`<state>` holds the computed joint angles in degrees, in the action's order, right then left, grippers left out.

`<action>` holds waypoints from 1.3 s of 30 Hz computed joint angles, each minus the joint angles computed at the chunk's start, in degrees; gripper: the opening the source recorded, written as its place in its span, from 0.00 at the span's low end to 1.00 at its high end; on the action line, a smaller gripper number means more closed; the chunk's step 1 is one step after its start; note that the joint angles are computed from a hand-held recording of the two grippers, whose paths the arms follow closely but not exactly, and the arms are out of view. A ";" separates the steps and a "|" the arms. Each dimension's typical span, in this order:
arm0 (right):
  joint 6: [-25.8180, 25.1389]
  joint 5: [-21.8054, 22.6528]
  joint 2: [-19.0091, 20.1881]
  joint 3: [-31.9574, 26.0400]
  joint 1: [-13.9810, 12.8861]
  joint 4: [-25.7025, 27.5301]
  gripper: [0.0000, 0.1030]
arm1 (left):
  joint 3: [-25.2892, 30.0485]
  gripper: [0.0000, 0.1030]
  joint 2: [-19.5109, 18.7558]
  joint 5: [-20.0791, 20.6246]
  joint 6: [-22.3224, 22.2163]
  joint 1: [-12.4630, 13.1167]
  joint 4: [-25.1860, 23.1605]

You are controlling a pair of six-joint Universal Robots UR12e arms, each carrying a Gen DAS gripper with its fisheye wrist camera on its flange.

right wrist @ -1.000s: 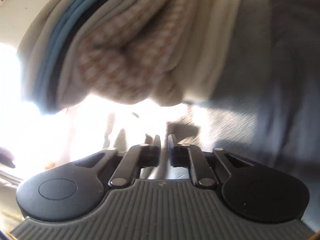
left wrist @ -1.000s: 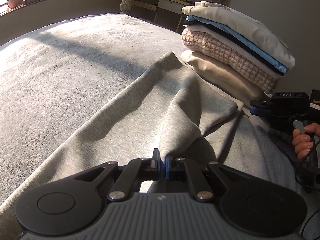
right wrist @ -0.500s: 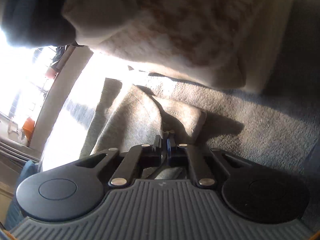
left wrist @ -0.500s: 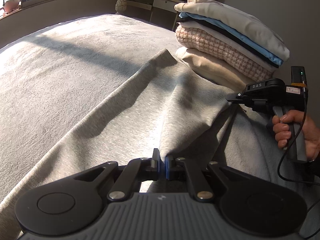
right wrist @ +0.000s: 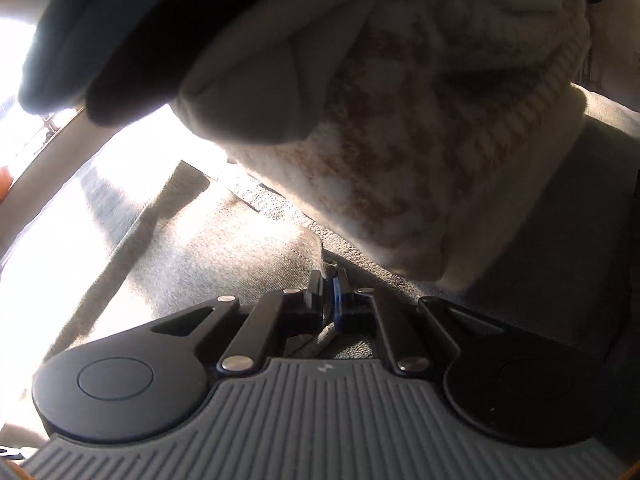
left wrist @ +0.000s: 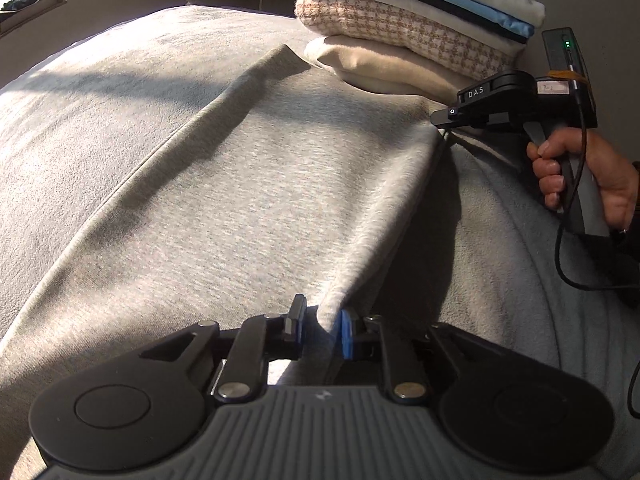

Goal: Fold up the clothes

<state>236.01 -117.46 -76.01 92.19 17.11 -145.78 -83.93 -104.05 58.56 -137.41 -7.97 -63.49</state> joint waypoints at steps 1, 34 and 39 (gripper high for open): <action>0.00 0.51 0.00 0.09 -0.22 -0.06 0.04 | 0.03 0.34 0.02 0.05 -0.39 0.10 -0.49; -56.65 19.27 0.93 -5.71 12.43 0.69 0.30 | -8.94 0.34 10.74 6.57 -24.39 16.04 -4.10; -56.22 24.06 4.89 -12.35 11.89 -2.35 0.30 | -9.46 0.39 11.32 6.37 -20.62 15.99 -1.14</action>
<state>179.80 -93.40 -71.13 79.83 29.00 -148.13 -93.39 -92.74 64.92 -158.03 8.02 -64.62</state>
